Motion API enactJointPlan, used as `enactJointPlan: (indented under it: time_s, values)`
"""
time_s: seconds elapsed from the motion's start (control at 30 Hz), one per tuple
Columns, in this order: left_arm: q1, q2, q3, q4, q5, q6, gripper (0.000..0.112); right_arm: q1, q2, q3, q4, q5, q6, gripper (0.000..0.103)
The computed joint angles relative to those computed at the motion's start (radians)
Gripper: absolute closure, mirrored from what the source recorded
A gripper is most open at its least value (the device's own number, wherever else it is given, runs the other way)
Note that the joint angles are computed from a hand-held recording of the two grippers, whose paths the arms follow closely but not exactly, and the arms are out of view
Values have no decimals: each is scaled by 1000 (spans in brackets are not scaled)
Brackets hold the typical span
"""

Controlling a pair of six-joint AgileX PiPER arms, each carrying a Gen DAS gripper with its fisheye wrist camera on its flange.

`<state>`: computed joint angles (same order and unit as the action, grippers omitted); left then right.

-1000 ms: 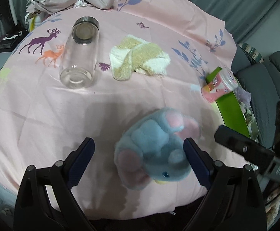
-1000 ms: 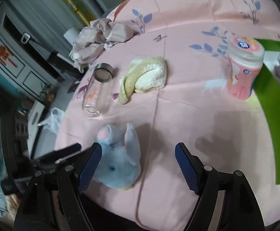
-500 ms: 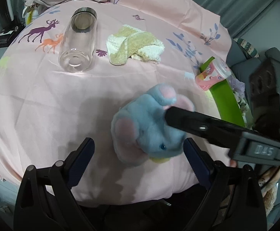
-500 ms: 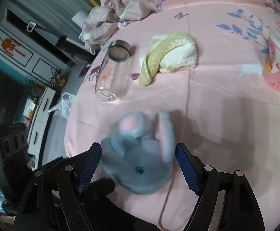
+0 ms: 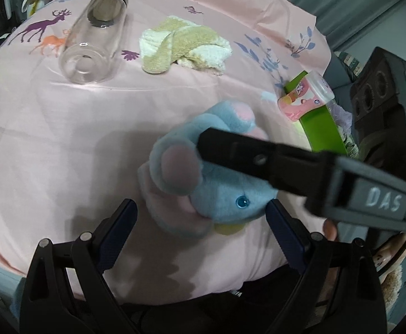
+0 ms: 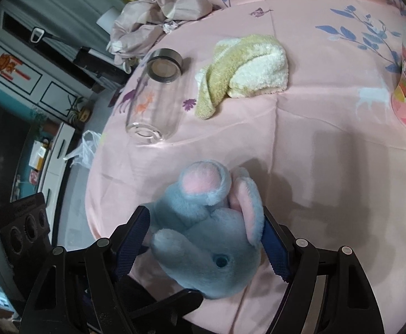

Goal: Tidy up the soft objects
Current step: 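Grasp the light-blue plush elephant with the right tool and lift it, then carry the plush elephant into the green box and release it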

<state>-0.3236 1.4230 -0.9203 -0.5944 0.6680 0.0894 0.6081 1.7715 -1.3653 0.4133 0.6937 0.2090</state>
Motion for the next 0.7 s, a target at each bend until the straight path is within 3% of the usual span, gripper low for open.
enactJointPlan:
  time_s: [0.07,0.2,0.27,0.47,0.63,0.7]
  values:
    - [-4,11,1,-29,-11,29,24,-3,8,0,-1,-2,-5,31]
    - [14,26,10,-176,-2,167,42,-14,7,18,26,-17,-47,36]
    - [-3,26,5,-166,-19,161,45,-11,-4,28,19,-25,-59,40]
    - [-75,5,-50,-5,-56,18,47,-10,-51,52,-5,-39,-52,41]
    - [-194,-13,-176,260,-88,-167,47,-40,-179,97,-41,-83,-25,41]
    - [-224,1,-232,292,-86,-178,47,-59,-234,103,-89,-91,13,41]
